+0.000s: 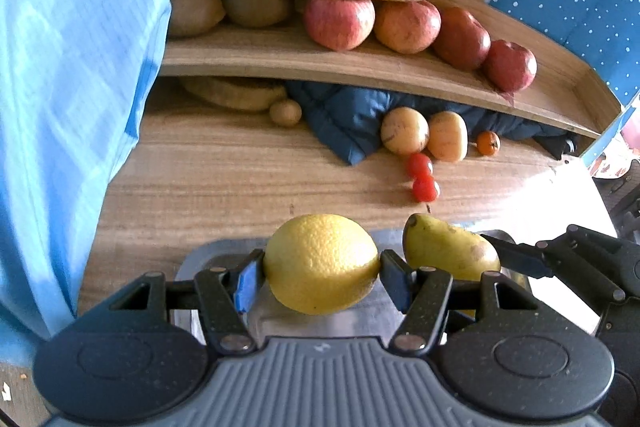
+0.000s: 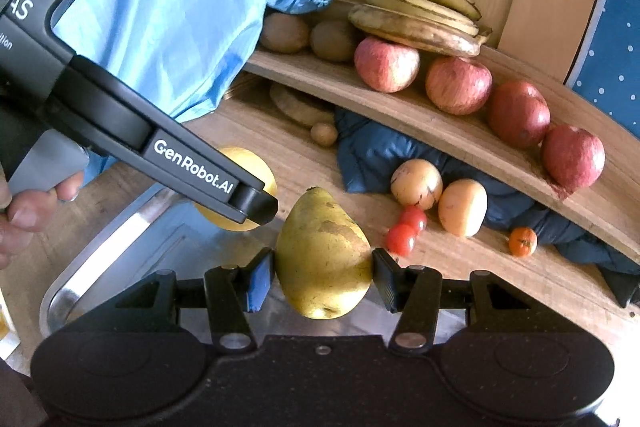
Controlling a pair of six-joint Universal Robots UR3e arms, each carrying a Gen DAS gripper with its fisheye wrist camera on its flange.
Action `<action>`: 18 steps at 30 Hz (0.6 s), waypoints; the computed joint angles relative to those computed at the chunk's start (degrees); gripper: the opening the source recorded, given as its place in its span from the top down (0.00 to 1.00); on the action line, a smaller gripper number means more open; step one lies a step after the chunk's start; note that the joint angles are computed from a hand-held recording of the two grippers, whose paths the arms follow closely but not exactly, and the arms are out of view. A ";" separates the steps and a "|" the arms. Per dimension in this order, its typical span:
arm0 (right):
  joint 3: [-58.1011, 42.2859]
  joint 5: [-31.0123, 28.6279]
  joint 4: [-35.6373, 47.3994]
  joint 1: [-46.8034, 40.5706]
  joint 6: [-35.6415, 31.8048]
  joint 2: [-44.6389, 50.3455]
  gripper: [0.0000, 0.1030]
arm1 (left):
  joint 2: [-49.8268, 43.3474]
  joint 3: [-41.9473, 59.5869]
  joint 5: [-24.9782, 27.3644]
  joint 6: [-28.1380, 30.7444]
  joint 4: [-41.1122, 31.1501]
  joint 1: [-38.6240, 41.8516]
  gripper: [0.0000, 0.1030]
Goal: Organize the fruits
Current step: 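Carry the lemon and yellow pear onto the tray with both tools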
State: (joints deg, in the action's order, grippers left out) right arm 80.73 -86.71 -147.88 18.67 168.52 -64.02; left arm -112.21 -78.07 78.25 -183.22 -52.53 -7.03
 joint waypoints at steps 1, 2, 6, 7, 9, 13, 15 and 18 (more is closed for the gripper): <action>0.95 0.21 -0.14 -0.02 -0.07 -0.74 0.47 | 0.88 -1.16 0.09 -0.19 0.25 -0.05 0.36; 2.01 0.48 -0.22 -0.03 -0.14 -1.60 0.47 | 1.76 -2.41 0.23 -0.49 0.59 -0.17 0.36; 6.25 1.41 -0.89 -0.06 -0.70 -4.78 0.47 | 5.17 -7.21 0.78 -1.68 1.81 -0.70 0.36; 7.42 1.66 -1.00 -0.09 -0.92 -5.70 0.47 | 6.07 -8.48 0.95 -2.06 2.10 -0.86 0.36; 9.53 2.09 -1.10 -0.15 -1.22 -7.41 0.47 | 7.65 -10.60 1.17 -2.62 2.51 -1.02 0.36; 13.39 2.91 -1.13 -0.36 -2.01 -10.58 0.47 | 10.49 -14.42 1.98 -4.05 3.35 -1.67 0.36; 15.40 3.20 -1.38 -0.45 -2.28 -12.09 0.47 | 11.69 -15.95 2.37 -4.71 3.68 -1.96 0.36; 17.83 3.62 -1.61 -0.61 -2.68 -13.96 0.47 | 13.33 -18.11 2.83 -5.45 4.10 -2.37 0.36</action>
